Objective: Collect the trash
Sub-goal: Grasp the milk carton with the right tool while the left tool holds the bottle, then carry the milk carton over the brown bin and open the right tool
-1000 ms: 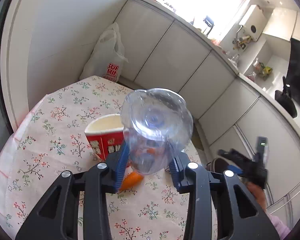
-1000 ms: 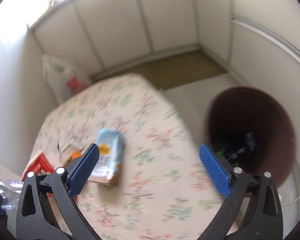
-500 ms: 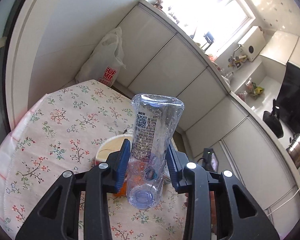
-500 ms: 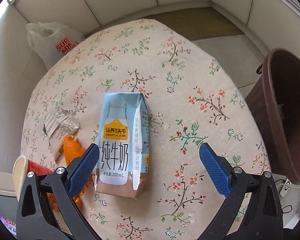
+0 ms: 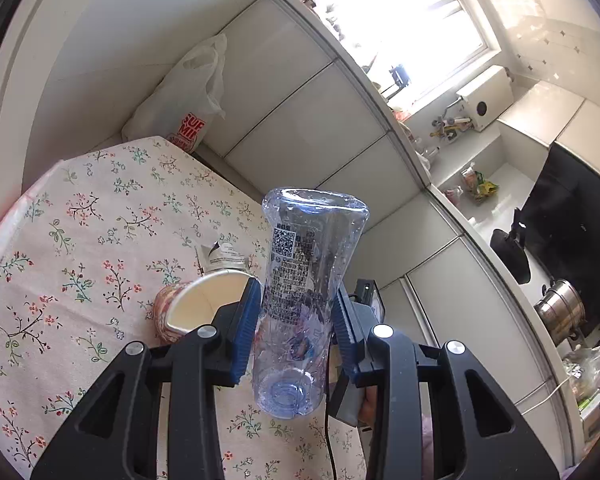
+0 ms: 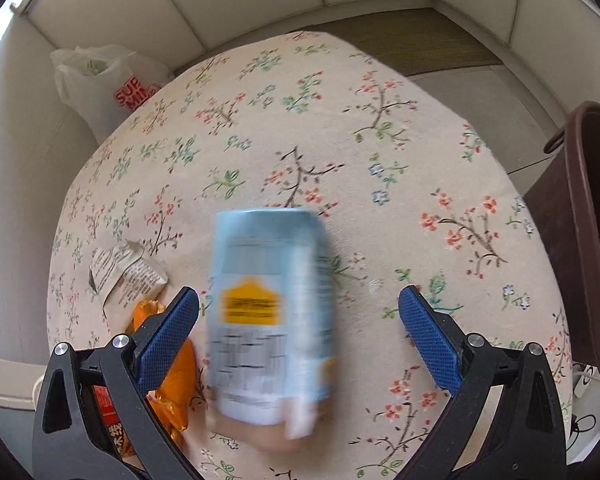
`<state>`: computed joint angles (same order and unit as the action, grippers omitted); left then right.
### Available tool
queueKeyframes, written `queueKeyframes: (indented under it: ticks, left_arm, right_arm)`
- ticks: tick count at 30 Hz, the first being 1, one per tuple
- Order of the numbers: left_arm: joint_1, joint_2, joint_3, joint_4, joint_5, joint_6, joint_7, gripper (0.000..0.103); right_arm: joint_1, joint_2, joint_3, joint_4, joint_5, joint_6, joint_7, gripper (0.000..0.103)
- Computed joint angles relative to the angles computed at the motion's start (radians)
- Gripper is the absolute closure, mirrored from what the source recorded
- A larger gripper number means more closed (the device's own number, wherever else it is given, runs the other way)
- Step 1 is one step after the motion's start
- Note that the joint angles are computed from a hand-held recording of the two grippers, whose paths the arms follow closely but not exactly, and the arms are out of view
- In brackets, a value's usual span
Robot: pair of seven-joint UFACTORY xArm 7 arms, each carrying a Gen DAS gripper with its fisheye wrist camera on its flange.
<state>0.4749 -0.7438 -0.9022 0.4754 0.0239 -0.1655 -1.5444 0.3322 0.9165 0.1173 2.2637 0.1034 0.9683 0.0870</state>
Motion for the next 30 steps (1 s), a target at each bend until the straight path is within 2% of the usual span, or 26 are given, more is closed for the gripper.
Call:
queueKeyframes:
  ticks: [2,4,6,8,30]
  left_arm:
    - [0.001,0.009,0.000,0.005,0.004,0.003,0.005,0.067]
    - [0.004,0.012,-0.001,0.013,0.010,0.012,0.010,0.067]
    - [0.007,0.010,-0.004,0.017,0.014,0.021,0.010,0.067]
    - [0.006,0.012,-0.003,0.015,0.016,0.018,0.007,0.067]
    - [0.045,0.034,-0.035,0.071,0.078,0.091,-0.040,0.067]
  right_arm:
    - [0.005,0.013,0.006,0.016,-0.001,0.025,-0.015,0.007]
    - [0.013,-0.012,0.001,-0.034,-0.011,-0.017,-0.028,0.012]
    - [0.025,-0.025,-0.007,-0.057,-0.036,-0.040,-0.056,0.040]
    - [0.034,-0.022,-0.013,-0.051,-0.057,-0.043,-0.074,0.047]
    - [-0.018,-0.172,0.016,-0.233,-0.011,-0.190,-0.144,0.048]
